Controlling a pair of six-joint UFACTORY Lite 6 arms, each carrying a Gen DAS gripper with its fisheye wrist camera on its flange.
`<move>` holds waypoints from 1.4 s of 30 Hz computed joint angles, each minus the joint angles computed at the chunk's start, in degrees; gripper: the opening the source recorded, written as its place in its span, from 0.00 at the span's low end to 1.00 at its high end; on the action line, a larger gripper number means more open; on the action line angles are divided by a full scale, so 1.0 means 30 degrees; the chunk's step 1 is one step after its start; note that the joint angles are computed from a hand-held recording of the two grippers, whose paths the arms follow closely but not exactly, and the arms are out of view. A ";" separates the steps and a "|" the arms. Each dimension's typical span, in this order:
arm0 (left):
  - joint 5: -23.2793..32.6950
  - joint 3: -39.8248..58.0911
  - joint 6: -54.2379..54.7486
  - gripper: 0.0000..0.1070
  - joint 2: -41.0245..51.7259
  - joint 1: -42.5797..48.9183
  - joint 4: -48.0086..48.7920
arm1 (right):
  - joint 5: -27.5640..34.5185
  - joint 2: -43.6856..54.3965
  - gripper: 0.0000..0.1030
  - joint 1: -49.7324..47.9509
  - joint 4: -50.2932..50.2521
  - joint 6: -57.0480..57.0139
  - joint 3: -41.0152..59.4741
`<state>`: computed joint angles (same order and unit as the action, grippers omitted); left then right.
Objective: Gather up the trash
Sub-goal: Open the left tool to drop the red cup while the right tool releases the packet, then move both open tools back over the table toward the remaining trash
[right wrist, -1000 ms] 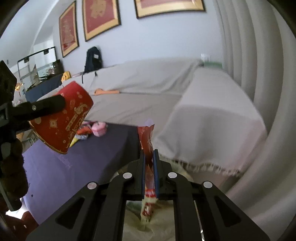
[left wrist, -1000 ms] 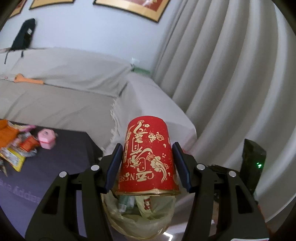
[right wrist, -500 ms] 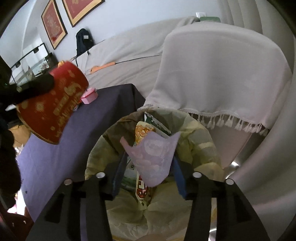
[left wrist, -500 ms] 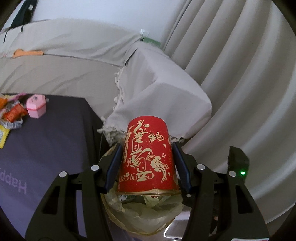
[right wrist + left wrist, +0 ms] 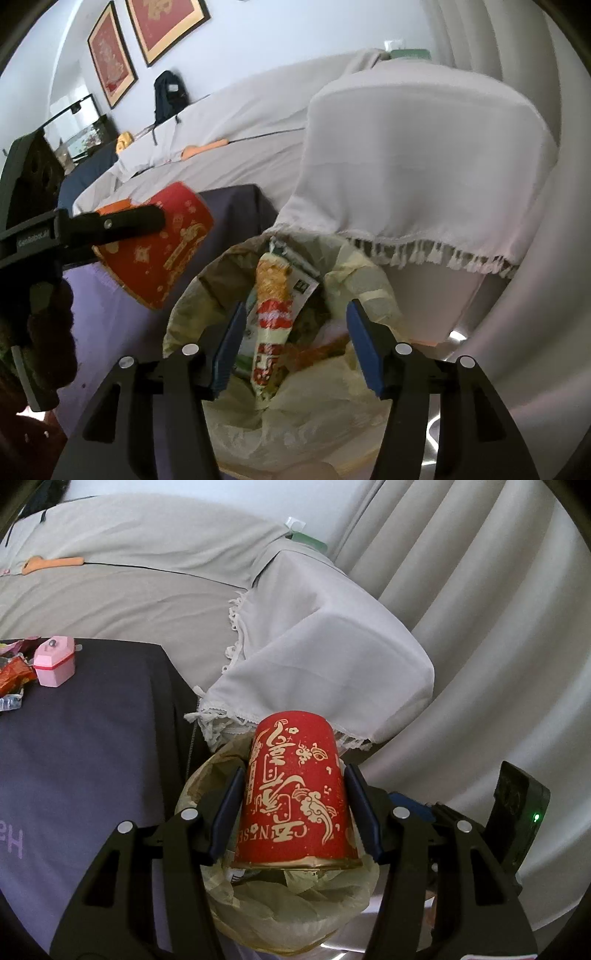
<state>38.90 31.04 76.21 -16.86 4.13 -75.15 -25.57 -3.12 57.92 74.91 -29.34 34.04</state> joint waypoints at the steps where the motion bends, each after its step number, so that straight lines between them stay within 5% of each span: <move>1: -0.0050 -0.0050 0.0049 0.49 -0.0006 -0.0061 -0.0028 | -0.0404 -0.0258 0.52 0.0079 0.0695 -0.0524 -0.0077; 6: -0.1606 -0.0419 0.0966 0.49 0.1046 -0.2052 -0.1234 | -0.2263 -0.1885 0.52 0.0238 0.3780 -0.3110 -0.0629; 13: -0.3912 -0.0282 0.5632 0.52 0.4693 -0.5395 -0.6464 | -0.2252 -0.3631 0.52 -0.0702 0.3005 -0.1991 -0.2042; 19: -0.2125 -0.0854 0.4323 0.66 0.3933 -0.3595 -0.4647 | -0.1938 -0.2855 0.52 -0.0959 0.2210 -0.1173 -0.1884; 26: -0.0742 -0.2384 0.1948 0.67 -0.0714 0.0923 -0.0183 | -0.1680 -0.1059 0.52 -0.0656 0.1145 -0.0232 -0.0288; 31: 0.1407 -0.2380 0.3829 0.67 -0.2597 0.7671 0.1620 | -0.1055 0.1138 0.52 -0.0127 0.0053 0.0159 0.2267; 35: 0.2287 -0.1019 0.7222 0.67 -0.1064 1.3027 0.1377 | -0.0525 0.4556 0.52 0.0686 0.0819 -0.1444 0.6355; 42: 0.2408 0.5422 0.8466 0.67 0.7294 1.9128 0.0544 | 0.1161 1.1446 0.52 0.1328 0.5993 -0.7874 1.5421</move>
